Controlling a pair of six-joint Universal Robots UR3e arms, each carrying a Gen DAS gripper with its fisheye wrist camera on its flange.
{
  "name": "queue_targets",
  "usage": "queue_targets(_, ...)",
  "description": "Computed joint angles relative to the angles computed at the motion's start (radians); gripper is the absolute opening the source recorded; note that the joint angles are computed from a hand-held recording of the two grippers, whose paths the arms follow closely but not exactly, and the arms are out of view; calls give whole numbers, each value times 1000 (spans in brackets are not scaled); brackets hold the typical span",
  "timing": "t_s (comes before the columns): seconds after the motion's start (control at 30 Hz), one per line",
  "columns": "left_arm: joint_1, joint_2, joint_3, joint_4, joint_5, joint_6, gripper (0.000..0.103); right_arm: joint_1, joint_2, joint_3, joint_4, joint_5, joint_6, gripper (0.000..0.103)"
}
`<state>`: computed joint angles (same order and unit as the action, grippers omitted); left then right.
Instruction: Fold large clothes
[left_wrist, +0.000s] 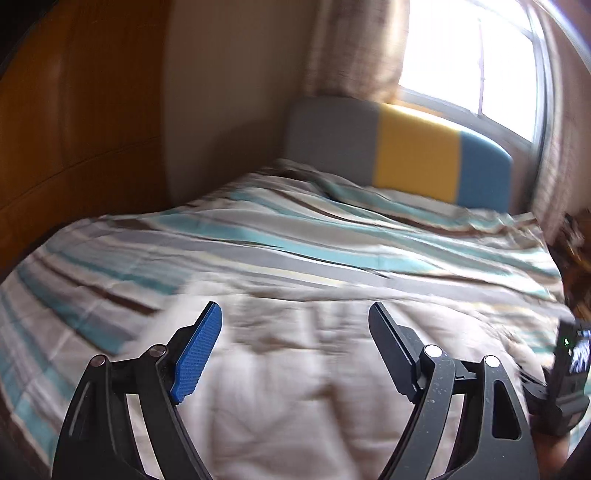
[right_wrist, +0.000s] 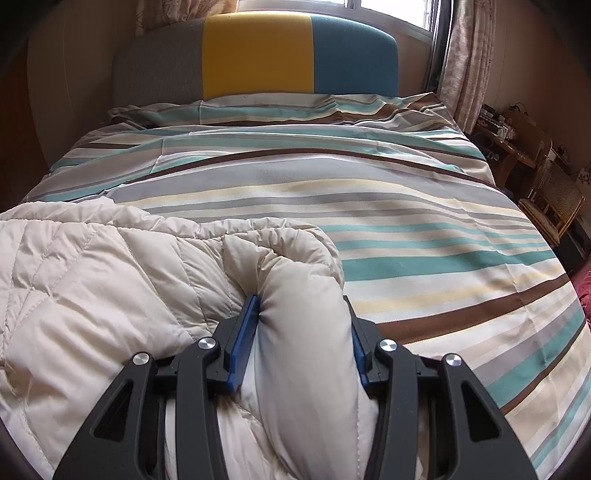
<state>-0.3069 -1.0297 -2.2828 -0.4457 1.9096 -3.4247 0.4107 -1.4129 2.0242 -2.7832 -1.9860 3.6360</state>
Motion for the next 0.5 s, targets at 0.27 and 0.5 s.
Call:
queue_targets(0.27, -84, -394, -51, 316, 70, -28, 76, -8, -13, 18, -20, 17, 0, 44)
queue_targets(0.5, -40, -482, -59, 365, 0, -11, 83, 2, -10, 4, 0, 0, 2, 44)
